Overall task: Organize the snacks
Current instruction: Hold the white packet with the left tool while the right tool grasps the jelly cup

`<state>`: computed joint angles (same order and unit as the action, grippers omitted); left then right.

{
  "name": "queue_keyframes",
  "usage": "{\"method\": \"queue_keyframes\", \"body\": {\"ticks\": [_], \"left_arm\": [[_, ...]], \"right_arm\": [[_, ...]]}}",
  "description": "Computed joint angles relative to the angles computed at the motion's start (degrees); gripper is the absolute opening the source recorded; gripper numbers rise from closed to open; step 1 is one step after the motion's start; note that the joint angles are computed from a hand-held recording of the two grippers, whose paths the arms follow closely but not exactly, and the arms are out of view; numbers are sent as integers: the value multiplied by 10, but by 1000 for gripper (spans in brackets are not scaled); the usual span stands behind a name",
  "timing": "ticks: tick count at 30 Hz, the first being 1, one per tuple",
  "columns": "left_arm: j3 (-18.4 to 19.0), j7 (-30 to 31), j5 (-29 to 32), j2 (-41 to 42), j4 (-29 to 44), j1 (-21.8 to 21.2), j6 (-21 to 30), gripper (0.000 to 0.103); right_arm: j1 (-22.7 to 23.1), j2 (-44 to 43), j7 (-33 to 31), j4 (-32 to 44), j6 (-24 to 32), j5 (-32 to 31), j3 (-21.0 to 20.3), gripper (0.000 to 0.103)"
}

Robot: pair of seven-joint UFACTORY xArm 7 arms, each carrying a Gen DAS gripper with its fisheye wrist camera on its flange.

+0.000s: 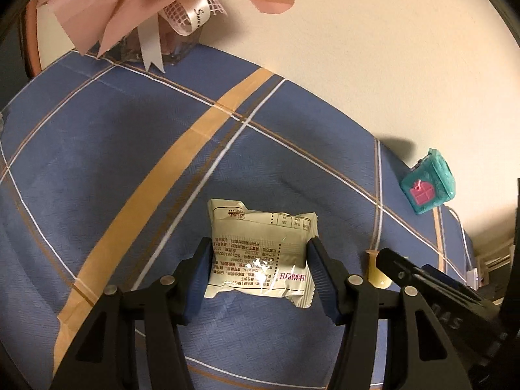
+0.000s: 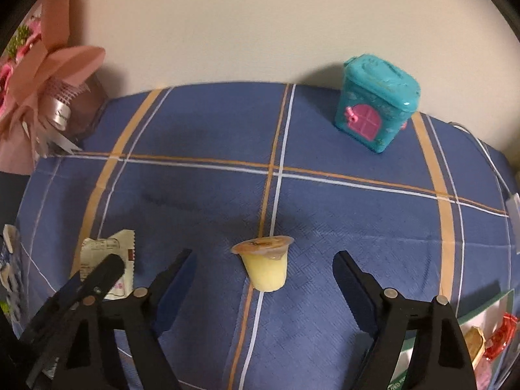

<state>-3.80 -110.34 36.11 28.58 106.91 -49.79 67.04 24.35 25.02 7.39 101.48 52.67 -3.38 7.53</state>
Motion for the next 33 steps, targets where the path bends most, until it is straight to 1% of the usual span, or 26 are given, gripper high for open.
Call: {"method": "queue_keyframes", "body": {"ticks": [2,7,10,13,15,16,19,24,27,30,33], "left_arm": [[0,-5,2,-3,-6,0,-4,60],[-1,0,2,0,-1,0,-3,60],[-1,1,-3,1,0,1,-3,60],[-1,3,-5,2,1,1,-3,60],[0,3,-6,3,2,1,-2,60],[0,3,-7,3,3,1,-3,60],[0,5,-9,6,7,1,-3,60],[1,8,-16,9,13,1,-2,60],[1,9,-22,12,20,0,5,60],[1,15,-29,20,42,-4,19,60],[3,28,-34,35,78,-13,43,60]], "right_arm": [[5,11,1,12,12,-9,-3,76],[8,26,-7,30,19,-10,-2,74],[16,38,-9,48,30,-19,-5,70],[23,47,-11,60,42,-28,-8,67],[27,51,-12,63,47,-32,-9,61],[28,51,-12,64,48,-32,-9,56],[29,58,-14,71,52,-30,-8,45],[25,48,-18,57,41,-26,-8,45],[19,29,-21,33,30,-19,-5,45],[10,-1,-23,-6,10,-12,-3,45],[-5,-34,-29,-47,-5,3,2,45]]}}
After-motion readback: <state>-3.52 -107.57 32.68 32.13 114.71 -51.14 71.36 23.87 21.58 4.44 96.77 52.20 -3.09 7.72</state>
